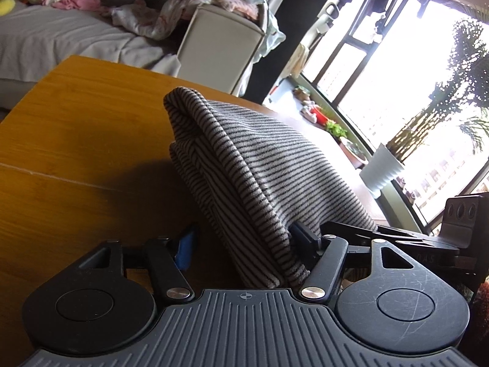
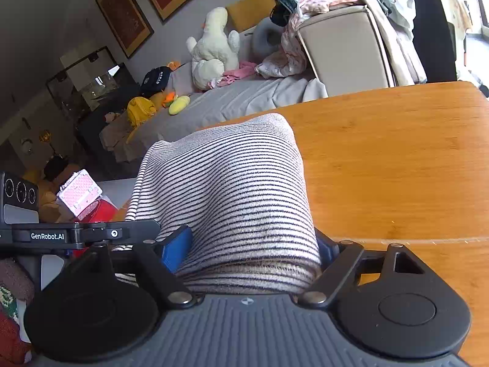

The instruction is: Fold clothes

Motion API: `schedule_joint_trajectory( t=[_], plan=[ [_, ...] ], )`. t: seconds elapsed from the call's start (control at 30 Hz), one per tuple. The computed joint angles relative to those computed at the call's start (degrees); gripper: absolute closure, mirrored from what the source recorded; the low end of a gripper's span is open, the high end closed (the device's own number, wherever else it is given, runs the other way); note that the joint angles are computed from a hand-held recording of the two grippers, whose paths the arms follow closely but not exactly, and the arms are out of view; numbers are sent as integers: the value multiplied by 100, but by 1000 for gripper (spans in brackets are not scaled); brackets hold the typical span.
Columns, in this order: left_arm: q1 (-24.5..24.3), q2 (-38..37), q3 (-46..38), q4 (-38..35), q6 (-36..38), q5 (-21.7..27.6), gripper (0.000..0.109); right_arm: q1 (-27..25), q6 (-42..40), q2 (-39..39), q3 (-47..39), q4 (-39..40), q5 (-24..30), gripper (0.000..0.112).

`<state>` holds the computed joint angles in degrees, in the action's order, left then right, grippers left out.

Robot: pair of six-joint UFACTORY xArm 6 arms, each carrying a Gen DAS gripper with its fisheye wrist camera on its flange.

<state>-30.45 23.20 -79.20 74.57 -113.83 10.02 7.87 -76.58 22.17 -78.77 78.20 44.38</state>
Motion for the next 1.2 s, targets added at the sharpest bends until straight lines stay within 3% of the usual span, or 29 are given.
schedule_joint_trajectory(
  t=[0.17,0.3,0.47,0.67,0.9,1.03,1.2],
  plan=[
    [224,-98,53,-218,498,255,39,336,246,620,-856,-138,-131,31],
    [478,-95,36,-11,401,292,39,583,325,1233,-1722,-205,-269,31],
    [845,108,-218,645,-145,203,39,791,1104,2149,-3074,-612,-308,31],
    [1099,302,-470,1373,-796,218,35,868,1747,2787,-4039,-943,-204,31],
    [1042,398,-580,2075,-1405,442,29,910,1851,2792,-4040,-1050,-352,27],
    [991,390,-570,2119,-1421,602,27,990,1591,2521,-3601,-785,-811,15],
    [657,49,-103,2469,-2270,1256,23,1021,148,1609,-2180,898,-1554,9]
  ],
)
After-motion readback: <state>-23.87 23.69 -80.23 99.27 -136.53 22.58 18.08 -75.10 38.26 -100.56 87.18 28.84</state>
